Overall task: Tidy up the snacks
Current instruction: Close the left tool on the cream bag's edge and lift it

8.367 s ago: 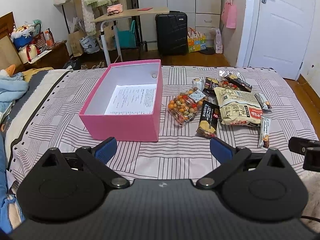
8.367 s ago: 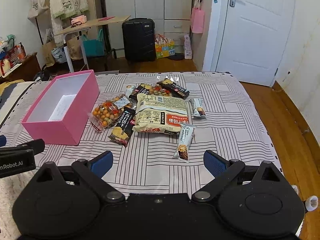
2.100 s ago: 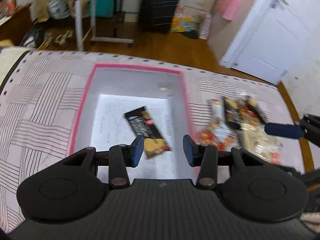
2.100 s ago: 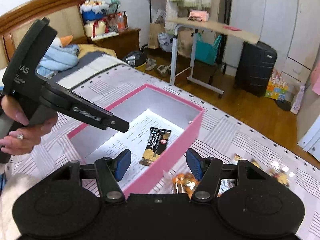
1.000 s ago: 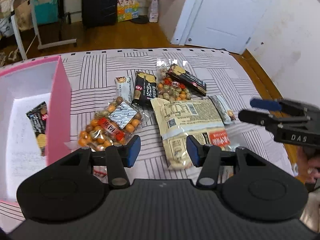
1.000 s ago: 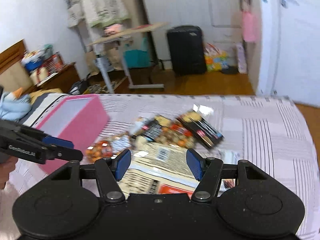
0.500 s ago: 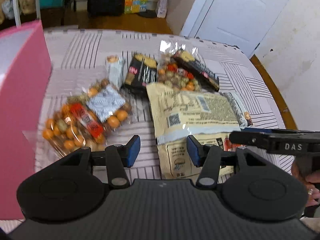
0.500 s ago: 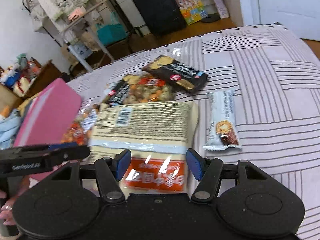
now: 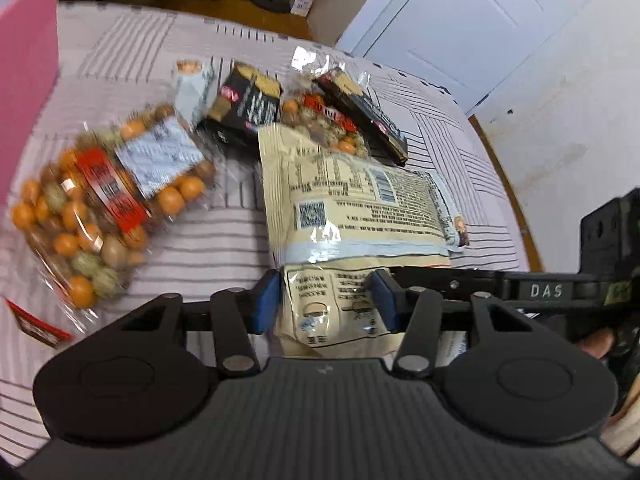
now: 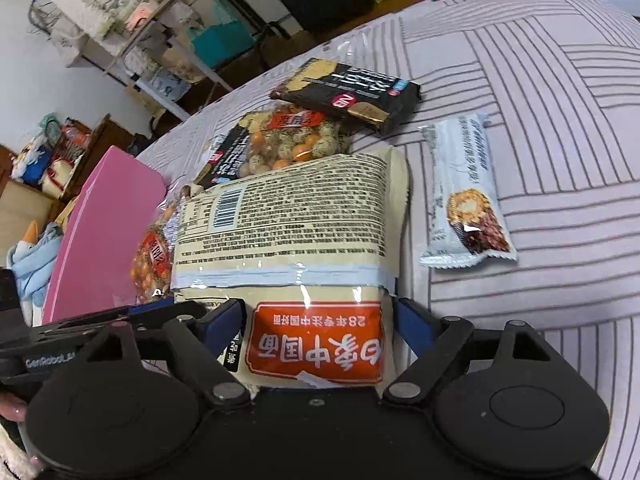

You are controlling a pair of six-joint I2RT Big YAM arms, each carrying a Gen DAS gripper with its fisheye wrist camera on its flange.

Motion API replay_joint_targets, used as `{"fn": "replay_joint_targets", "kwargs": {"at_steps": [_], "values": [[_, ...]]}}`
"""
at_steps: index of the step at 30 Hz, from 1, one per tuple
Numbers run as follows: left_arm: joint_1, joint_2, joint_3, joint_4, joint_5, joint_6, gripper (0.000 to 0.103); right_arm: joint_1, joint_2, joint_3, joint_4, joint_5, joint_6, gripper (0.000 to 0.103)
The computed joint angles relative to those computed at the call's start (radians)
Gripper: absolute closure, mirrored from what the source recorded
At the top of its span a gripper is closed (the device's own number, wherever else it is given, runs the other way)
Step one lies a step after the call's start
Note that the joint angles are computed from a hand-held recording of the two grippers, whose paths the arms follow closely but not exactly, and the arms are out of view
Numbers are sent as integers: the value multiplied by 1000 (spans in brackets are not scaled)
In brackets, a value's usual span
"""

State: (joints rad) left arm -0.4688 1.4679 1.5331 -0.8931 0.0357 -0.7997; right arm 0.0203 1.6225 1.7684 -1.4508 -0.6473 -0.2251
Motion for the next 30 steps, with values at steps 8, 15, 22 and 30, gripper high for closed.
{"fn": "replay_joint_targets", "kwargs": {"at_steps": [8, 15, 22, 30], "values": [[-37, 1, 13, -7, -60, 59, 64, 3, -38, -19, 33, -10, -53, 34], [-42, -17, 40, -55, -51, 69, 64, 9, -65, 0, 12, 3, -60, 34], [-58, -47, 77, -116, -62, 134, 64, 8, -83, 38, -61, -4, -28, 33], [-113, -85, 103, -198, -170, 164, 64, 23, -135, 19, -72, -31, -53, 33]]}}
